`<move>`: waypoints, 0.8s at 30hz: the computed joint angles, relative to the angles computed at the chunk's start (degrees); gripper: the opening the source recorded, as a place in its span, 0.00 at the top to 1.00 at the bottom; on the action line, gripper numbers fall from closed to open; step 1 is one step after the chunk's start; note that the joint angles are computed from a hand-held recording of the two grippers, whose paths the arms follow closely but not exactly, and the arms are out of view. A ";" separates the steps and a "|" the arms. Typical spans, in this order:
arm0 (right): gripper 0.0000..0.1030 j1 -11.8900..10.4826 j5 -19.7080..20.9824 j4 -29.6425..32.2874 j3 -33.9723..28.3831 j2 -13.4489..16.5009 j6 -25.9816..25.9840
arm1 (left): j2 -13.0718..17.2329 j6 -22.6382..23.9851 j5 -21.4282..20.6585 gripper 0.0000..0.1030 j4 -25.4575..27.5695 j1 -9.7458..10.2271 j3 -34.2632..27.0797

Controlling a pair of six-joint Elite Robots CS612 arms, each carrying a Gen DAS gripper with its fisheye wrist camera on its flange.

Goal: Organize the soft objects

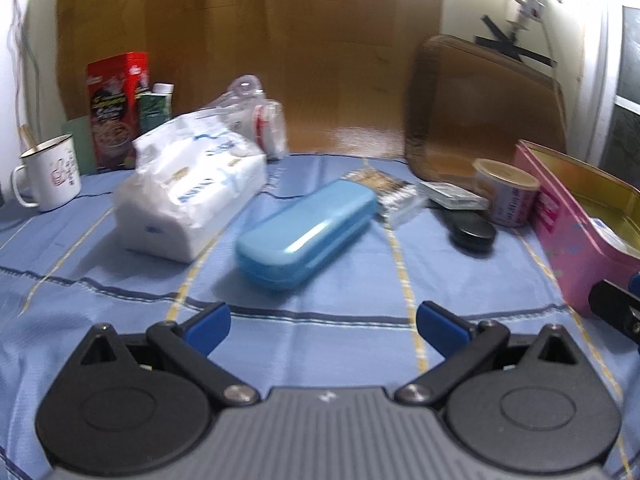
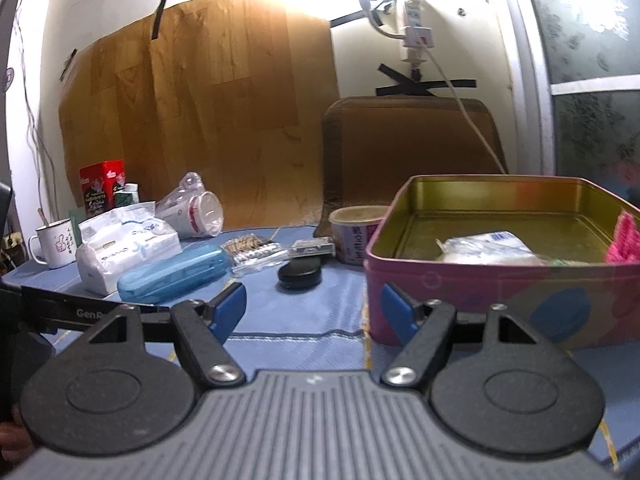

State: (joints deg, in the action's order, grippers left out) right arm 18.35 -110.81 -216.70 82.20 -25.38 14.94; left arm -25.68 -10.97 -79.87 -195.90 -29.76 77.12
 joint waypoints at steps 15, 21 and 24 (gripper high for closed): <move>0.26 -0.75 16.46 14.57 -11.15 2.02 -2.12 | 0.59 -14.29 11.74 0.01 -3.95 3.16 0.81; 0.14 1.02 15.62 23.47 -22.32 6.61 3.99 | -0.30 -19.20 13.25 0.01 -3.36 4.78 2.55; 0.09 1.75 12.00 31.26 -28.26 8.76 6.99 | -0.58 -19.89 13.09 0.01 -3.72 5.13 3.46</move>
State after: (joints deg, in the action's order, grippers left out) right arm 20.10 -98.81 -185.44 53.94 -16.62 21.92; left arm -26.25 -30.86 -66.78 -199.62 -24.62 80.58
